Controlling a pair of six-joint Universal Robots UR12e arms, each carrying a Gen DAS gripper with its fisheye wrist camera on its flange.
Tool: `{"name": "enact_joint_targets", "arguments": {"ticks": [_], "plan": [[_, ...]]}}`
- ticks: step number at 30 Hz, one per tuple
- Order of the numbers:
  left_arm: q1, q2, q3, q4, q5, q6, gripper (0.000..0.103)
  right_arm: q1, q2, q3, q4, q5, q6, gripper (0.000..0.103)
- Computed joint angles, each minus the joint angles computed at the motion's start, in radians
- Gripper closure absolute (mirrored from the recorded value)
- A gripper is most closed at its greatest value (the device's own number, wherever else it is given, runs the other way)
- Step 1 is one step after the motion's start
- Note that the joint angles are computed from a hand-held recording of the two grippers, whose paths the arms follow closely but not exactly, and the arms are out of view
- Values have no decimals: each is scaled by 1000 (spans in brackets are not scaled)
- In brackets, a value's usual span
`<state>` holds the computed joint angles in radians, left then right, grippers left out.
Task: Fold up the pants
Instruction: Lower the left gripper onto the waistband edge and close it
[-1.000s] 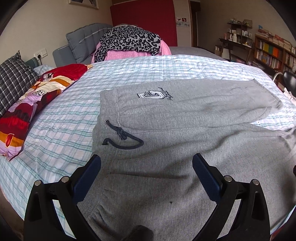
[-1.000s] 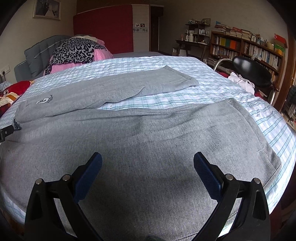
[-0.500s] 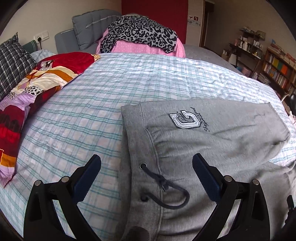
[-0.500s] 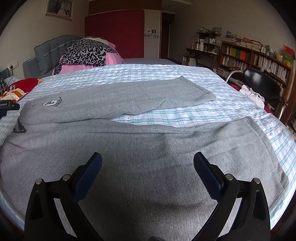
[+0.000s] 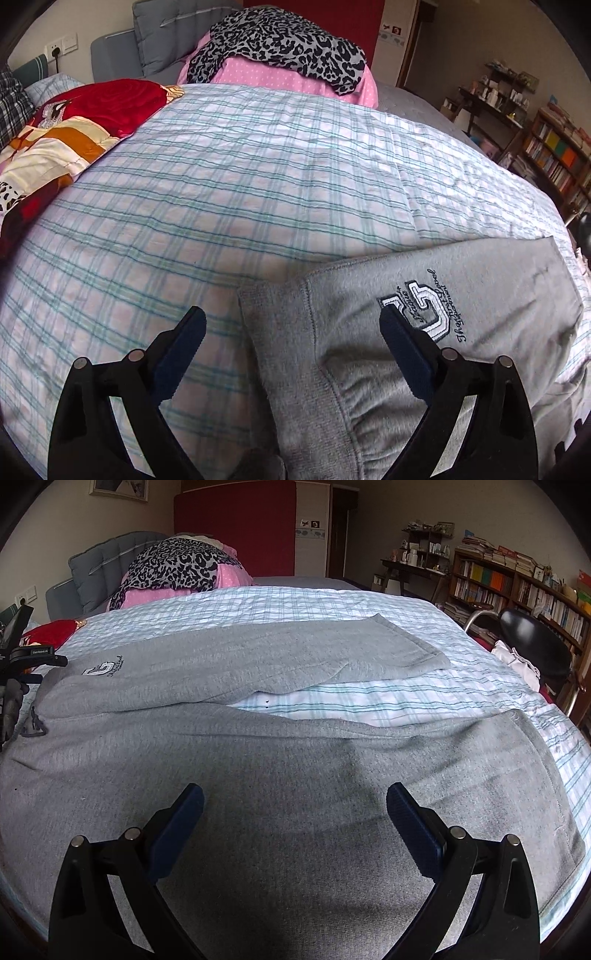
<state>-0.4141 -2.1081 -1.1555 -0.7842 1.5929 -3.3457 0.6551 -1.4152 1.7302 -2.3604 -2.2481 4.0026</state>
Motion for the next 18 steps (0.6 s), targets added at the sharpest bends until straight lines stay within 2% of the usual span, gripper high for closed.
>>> {"name": "enact_joint_targets", "arguments": {"ticks": [3, 7, 11, 16, 18], "plan": [[-4, -24, 32, 3, 7, 38, 11, -6, 1, 0, -1, 20, -7, 3], [-3, -51, 71, -49, -18, 74, 11, -10, 2, 3, -8, 32, -12, 3], [0, -71, 91, -101, -29, 66, 19, -14, 1, 7, -18, 47, -16, 3], [-3, -69, 77, -78, -14, 94, 20, -21, -3, 11, -25, 72, -17, 3], [-6, -63, 59, -44, 0, 112, 29, -28, -6, 12, -27, 94, -18, 3]]}}
